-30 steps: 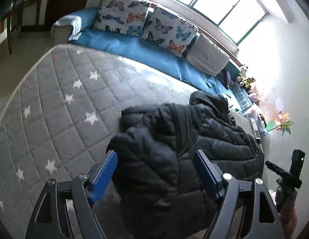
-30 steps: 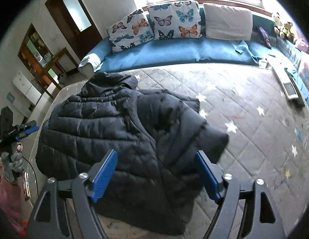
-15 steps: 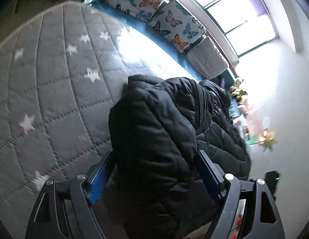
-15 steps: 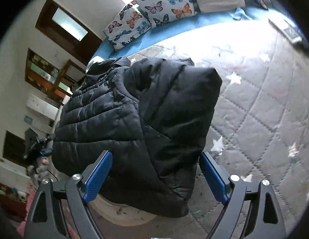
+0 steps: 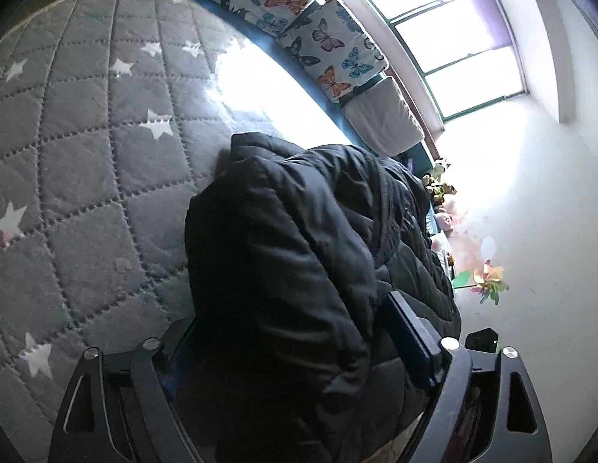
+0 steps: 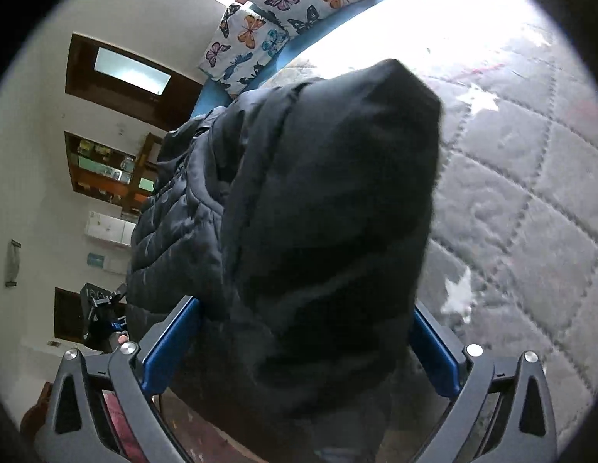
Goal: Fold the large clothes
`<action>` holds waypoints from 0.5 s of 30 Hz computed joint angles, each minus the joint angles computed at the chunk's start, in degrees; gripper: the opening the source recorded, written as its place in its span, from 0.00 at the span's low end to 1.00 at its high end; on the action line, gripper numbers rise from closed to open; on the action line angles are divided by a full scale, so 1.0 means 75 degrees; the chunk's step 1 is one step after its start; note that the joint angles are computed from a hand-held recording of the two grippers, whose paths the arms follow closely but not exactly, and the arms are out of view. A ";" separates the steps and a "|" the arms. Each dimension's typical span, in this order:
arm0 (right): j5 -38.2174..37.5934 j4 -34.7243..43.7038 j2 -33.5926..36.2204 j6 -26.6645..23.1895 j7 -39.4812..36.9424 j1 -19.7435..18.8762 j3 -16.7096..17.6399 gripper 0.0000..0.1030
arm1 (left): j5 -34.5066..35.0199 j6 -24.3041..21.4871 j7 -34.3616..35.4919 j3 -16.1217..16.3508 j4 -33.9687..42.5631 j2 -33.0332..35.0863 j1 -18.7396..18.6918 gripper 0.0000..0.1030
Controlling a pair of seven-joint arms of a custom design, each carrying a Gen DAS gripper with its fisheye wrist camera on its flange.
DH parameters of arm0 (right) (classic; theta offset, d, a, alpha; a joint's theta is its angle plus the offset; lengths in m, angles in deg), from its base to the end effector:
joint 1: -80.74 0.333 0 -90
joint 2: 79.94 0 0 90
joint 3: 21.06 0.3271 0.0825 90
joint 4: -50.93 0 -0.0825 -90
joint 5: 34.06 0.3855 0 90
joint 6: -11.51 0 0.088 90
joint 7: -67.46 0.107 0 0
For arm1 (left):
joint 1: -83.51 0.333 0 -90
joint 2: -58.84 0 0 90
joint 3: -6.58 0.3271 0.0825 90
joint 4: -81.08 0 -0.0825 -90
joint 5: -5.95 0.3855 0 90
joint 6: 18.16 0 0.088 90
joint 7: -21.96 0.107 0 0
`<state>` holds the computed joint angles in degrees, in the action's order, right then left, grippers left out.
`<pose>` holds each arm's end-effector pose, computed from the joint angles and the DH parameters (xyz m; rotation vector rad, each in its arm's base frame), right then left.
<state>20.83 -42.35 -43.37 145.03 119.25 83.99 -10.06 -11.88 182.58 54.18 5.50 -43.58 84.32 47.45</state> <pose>0.6897 0.1692 0.2755 -1.8461 1.5121 0.5110 0.5107 -0.3396 0.2965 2.5336 -1.1657 1.2936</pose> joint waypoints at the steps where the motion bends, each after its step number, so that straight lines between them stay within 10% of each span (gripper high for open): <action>1: -0.0107 0.0063 0.0021 -0.0026 0.0040 0.0041 -0.0031 1.00 | 0.0077 -0.0008 -0.0088 -0.0108 0.0049 0.0063 0.0136 0.92; 15: -0.0547 -0.0009 -0.0076 0.0076 0.0250 0.0210 -0.0063 1.00 | 0.1565 0.0132 -0.1140 -0.0933 0.0654 0.0678 0.1217 0.94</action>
